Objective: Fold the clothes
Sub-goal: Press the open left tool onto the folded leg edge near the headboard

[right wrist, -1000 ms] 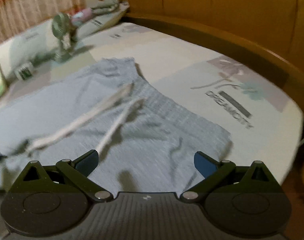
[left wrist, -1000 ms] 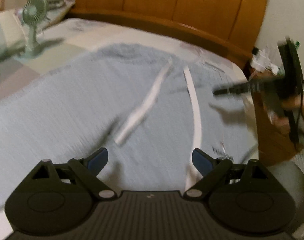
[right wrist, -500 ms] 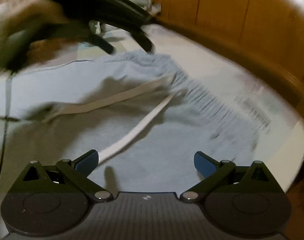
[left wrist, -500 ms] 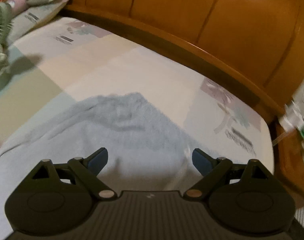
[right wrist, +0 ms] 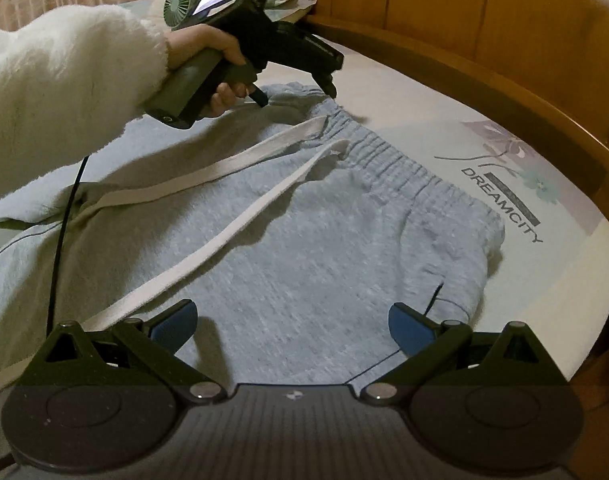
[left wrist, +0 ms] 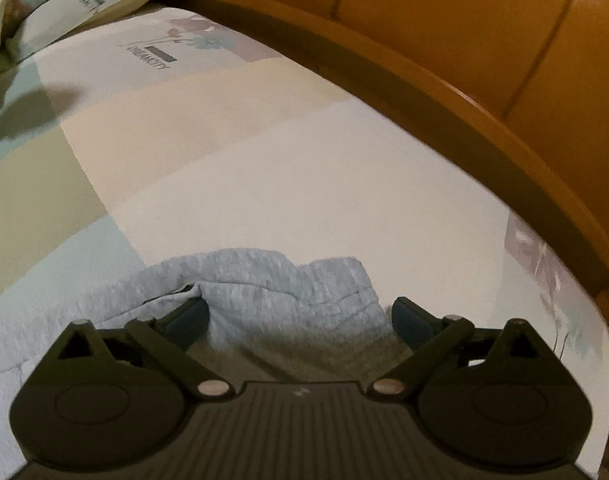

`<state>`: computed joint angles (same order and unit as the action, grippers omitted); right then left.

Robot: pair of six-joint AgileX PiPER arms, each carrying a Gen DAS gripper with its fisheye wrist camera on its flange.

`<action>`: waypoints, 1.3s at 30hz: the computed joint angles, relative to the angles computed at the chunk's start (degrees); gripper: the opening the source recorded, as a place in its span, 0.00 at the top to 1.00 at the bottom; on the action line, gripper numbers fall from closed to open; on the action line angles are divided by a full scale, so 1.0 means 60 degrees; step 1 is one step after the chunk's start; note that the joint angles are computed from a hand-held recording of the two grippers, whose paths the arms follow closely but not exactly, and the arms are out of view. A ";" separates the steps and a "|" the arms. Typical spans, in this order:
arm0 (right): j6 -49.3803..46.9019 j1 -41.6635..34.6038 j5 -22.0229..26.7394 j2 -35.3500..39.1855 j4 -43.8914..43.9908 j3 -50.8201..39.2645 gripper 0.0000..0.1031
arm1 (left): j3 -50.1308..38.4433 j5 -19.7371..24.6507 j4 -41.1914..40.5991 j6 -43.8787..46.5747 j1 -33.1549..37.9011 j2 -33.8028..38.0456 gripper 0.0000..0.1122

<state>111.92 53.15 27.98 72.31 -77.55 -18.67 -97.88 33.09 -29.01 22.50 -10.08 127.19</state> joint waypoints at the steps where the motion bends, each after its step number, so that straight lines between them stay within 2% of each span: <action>1: 0.0080 -0.0072 -0.0064 -0.0015 -0.0110 0.0032 0.00 | 0.0057 0.0099 0.0211 -0.0028 -0.0032 -0.0102 0.14; 3: 0.0208 -0.0035 -0.0075 -0.0102 -0.0184 0.0064 0.00 | 0.0741 0.0136 -0.0225 0.0634 0.0082 -0.0656 0.14; 7: 0.0231 0.0094 0.0000 -0.0086 -0.0170 0.0045 0.00 | 0.2140 0.0757 -0.1793 0.2605 0.0573 -0.1854 0.14; 9: 0.0038 0.0122 0.0098 -0.0011 0.0018 -0.0035 0.00 | 0.2719 0.1362 -0.2506 0.3626 0.0814 -0.2275 0.14; 11: 0.0020 0.0047 0.0043 -0.0046 0.0030 -0.0024 0.00 | 0.2663 0.2398 -0.2973 0.4084 0.1091 -0.2173 0.14; 12: 0.0046 -0.0039 -0.0033 -0.0059 -0.0025 -0.0004 0.00 | 0.2521 0.2598 -0.2984 0.4029 0.1115 -0.2002 0.14; 15: 0.0013 -0.0192 -0.0109 -0.0004 -0.0052 -0.0001 0.00 | 0.2211 0.1741 -0.2206 0.3230 0.0802 -0.1477 0.14; 17: 0.0007 -0.0287 -0.0172 0.0040 -0.0077 -0.0018 0.00 | 0.2083 0.1224 -0.2669 0.3409 0.0785 -0.1212 0.11; 20: 0.0031 -0.0419 -0.0281 0.0118 -0.0132 -0.0064 0.00 | 0.1432 0.0980 -0.2194 0.2411 0.0615 -0.0840 0.12; 23: 0.0075 -0.0441 -0.0309 0.0269 -0.0162 -0.0129 0.00 | 0.1087 0.1185 -0.1413 0.1577 0.0494 -0.0879 0.13; 26: 0.0105 -0.0376 -0.0284 0.0249 -0.0119 -0.0116 0.00 | 0.1431 0.1437 -0.1718 0.2332 0.0762 -0.1463 0.13; 29: -0.0038 -0.0427 -0.0342 0.0160 -0.0027 -0.0092 0.00 | 0.1460 0.2156 -0.1292 0.2193 0.1107 -0.1833 0.12; 31: -0.0092 -0.0424 -0.0337 0.0123 0.0023 -0.0089 0.00 | 0.1097 0.2831 -0.0729 0.1751 0.1201 -0.1669 0.12; 34: -0.0127 -0.0396 -0.0326 0.0099 0.0068 -0.0082 0.00 | 0.0933 0.3107 -0.0467 0.1391 0.1397 -0.1306 0.12; 36: -0.0153 -0.0391 -0.0322 0.0126 0.0084 -0.0095 0.00 | 0.1011 0.2606 -0.0164 0.1036 0.1363 -0.1085 0.13; 39: -0.0194 -0.0350 -0.0258 0.0253 0.0140 -0.0165 0.00 | 0.1149 0.1257 -0.0042 0.1143 0.1144 -0.0971 0.12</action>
